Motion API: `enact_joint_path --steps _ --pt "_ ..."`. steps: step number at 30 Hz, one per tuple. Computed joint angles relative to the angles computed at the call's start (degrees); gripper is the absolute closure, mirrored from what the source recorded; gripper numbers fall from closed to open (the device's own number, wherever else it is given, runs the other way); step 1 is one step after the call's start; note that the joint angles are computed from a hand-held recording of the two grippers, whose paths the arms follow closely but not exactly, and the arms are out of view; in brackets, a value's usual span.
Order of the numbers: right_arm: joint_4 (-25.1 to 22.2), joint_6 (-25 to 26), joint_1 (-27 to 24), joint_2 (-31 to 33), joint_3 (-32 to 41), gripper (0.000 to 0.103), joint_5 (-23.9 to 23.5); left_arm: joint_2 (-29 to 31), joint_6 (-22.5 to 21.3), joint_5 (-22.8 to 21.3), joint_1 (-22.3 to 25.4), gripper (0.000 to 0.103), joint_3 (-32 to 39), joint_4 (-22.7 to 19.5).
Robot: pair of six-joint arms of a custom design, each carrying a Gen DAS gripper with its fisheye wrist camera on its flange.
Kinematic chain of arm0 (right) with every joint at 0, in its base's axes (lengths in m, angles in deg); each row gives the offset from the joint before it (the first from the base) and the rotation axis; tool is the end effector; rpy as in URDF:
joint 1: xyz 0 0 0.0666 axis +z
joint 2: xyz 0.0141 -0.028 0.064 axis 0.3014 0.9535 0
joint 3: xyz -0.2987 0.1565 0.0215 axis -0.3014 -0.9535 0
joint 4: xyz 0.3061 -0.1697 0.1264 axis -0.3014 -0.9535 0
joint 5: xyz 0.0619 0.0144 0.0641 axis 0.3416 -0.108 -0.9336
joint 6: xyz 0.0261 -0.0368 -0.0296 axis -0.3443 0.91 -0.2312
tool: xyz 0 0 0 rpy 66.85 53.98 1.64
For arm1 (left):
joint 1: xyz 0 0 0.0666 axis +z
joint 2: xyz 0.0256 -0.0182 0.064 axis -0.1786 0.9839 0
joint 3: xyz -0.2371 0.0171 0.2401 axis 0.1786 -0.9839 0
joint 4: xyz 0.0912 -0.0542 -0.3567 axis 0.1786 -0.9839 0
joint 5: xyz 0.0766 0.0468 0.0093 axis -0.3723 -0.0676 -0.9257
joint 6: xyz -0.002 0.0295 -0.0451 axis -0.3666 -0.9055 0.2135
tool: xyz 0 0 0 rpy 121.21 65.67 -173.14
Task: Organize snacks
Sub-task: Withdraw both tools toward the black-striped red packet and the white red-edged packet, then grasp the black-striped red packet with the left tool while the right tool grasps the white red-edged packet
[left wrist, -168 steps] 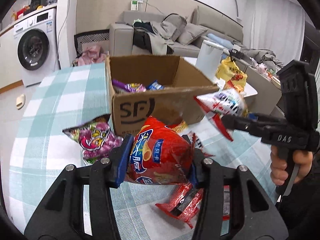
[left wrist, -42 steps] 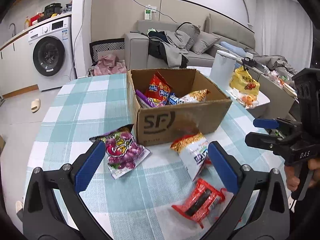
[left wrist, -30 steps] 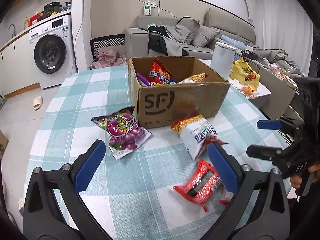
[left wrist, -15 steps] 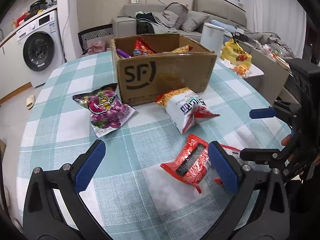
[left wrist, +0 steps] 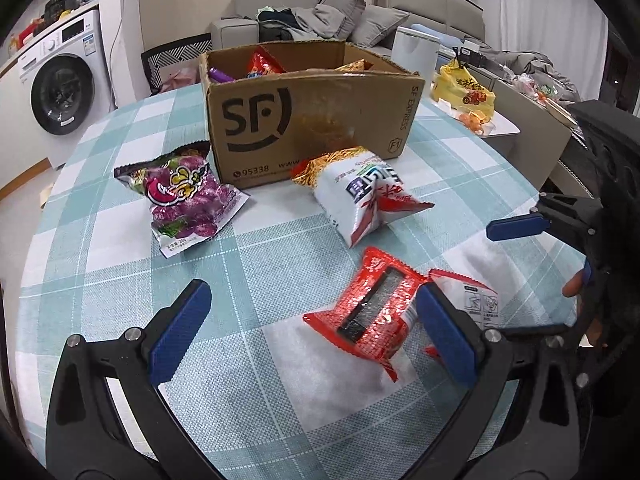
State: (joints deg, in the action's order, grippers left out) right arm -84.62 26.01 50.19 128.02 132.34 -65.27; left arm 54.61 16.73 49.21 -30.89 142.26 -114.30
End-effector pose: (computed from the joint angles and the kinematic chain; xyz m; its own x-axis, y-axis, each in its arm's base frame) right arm 0.5263 0.3480 0.4375 -0.6212 -0.5689 -0.5390 -0.7355 0.6606 0.1504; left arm 0.4840 -0.1783 0.4402 -0.7525 0.0218 -0.6582 0.0987 0.9919 -0.0799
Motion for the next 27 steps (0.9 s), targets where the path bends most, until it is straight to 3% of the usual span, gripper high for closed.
enact_joint_path --steps 5,9,24,27 --pt "-1.04 1.39 0.71 0.78 0.87 0.000 -0.37 0.56 1.04 0.73 0.70 0.001 0.00 -0.03" --pt "-2.56 2.11 1.34 2.19 2.33 0.000 2.31 0.67 0.90 1.65 0.72 0.001 -0.28 0.31" --pt "-5.25 -2.15 -0.75 6.81 9.69 0.000 6.03 3.39 0.22 3.66 -0.19 0.001 0.76 -0.26" --pt "-3.59 -2.92 -1.09 4.97 6.06 0.000 7.22 4.19 0.13 3.65 -0.56 0.001 1.20 -0.56"
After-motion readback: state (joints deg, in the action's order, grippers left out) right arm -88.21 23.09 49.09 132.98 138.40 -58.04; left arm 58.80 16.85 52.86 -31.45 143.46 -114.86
